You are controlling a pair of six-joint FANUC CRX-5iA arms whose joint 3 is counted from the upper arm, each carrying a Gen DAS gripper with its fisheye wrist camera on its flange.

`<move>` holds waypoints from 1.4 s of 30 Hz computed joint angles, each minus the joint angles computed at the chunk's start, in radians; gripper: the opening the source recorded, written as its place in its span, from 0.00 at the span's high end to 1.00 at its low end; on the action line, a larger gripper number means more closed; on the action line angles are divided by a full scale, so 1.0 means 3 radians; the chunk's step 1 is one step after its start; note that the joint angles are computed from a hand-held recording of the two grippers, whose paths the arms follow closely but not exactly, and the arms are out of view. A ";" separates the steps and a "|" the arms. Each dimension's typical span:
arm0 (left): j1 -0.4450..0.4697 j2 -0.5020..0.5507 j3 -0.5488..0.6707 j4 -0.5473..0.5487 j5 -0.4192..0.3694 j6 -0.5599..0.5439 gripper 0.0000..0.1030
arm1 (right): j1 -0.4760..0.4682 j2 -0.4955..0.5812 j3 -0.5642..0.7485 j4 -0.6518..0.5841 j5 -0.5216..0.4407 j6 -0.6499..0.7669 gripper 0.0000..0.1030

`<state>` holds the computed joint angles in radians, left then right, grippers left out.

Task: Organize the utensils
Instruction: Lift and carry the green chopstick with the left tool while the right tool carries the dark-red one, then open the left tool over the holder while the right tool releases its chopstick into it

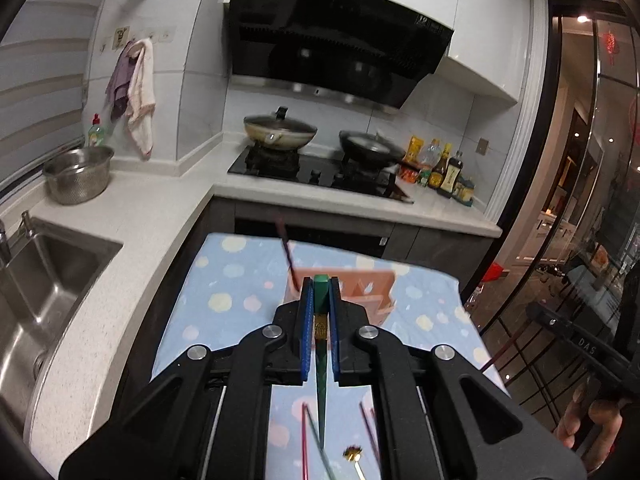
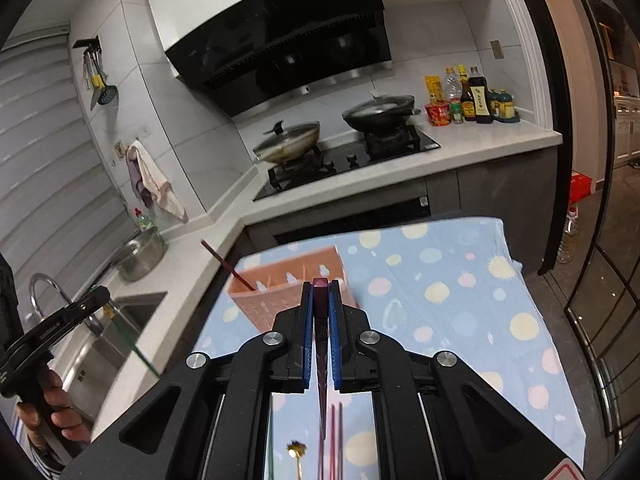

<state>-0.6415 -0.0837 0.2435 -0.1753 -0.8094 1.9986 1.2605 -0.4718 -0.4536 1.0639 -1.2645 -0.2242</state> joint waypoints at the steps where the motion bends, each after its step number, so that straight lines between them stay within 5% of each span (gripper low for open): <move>1: -0.0001 0.0049 0.0088 -0.0005 0.0029 -0.0016 0.94 | -0.0069 0.0030 0.0041 0.0027 0.0062 0.0041 0.93; 8: 0.0028 0.0452 0.0724 -0.0010 0.0217 -0.0103 0.94 | -0.0708 0.0330 0.0373 0.0202 0.0705 0.0334 0.93; 18: 0.0075 0.1105 0.1504 0.0007 0.0163 -0.0202 0.94 | -0.1355 0.0768 0.0727 0.0323 0.1342 0.0415 0.93; 36: 0.0248 0.1485 0.1369 0.0396 0.0024 -0.0338 0.93 | -0.1648 0.1174 0.0820 -0.0642 0.1648 0.0847 0.93; 42: 0.0202 0.1464 0.1394 0.0181 -0.0047 -0.0190 0.70 | -0.1625 0.1152 0.0731 -0.0424 0.1586 0.0640 0.72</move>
<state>-0.5809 0.3556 0.6617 -0.1208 -0.8235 1.9417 0.7730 -0.1263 -0.2341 0.9367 -0.7886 -0.0321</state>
